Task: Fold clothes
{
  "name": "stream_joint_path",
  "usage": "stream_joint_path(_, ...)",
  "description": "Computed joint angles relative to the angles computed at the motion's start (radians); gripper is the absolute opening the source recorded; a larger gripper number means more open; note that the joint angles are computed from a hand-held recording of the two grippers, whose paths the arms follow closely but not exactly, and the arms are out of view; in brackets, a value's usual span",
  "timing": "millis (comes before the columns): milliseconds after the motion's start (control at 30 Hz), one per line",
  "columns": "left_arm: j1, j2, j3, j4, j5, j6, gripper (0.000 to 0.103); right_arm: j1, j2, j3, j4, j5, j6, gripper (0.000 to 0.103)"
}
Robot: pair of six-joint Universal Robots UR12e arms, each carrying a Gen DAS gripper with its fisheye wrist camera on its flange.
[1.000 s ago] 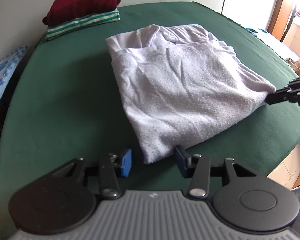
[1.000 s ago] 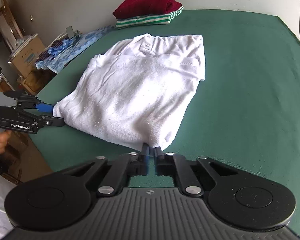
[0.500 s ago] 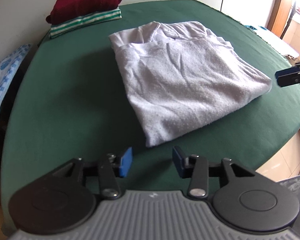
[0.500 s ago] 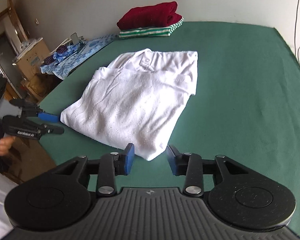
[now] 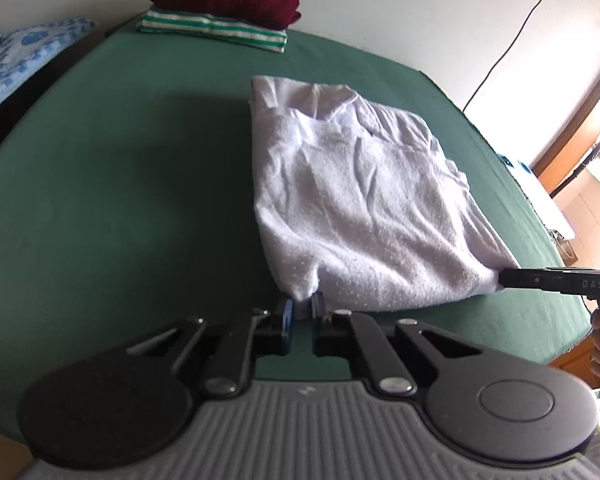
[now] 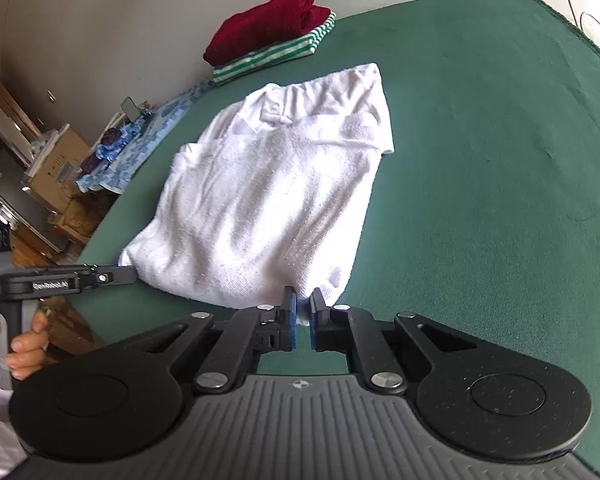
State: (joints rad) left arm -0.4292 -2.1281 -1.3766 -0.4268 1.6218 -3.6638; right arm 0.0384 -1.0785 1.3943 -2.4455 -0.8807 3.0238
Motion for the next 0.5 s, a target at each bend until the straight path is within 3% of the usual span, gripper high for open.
stream_joint_path(200,0.002,0.017,-0.002,0.057,-0.003,-0.024,0.000,-0.018,0.003,-0.039,0.033,0.075,0.089,0.006)
stream_joint_path(367,0.015,0.012,0.024,0.069,-0.015,-0.049,0.000,-0.015,0.026,-0.103,0.038,0.080,0.185,0.006)
stream_joint_path(500,0.028,-0.004,0.054,0.050,-0.026,-0.028,0.000,-0.005,0.051,-0.153,0.051,0.040,0.195,0.006)
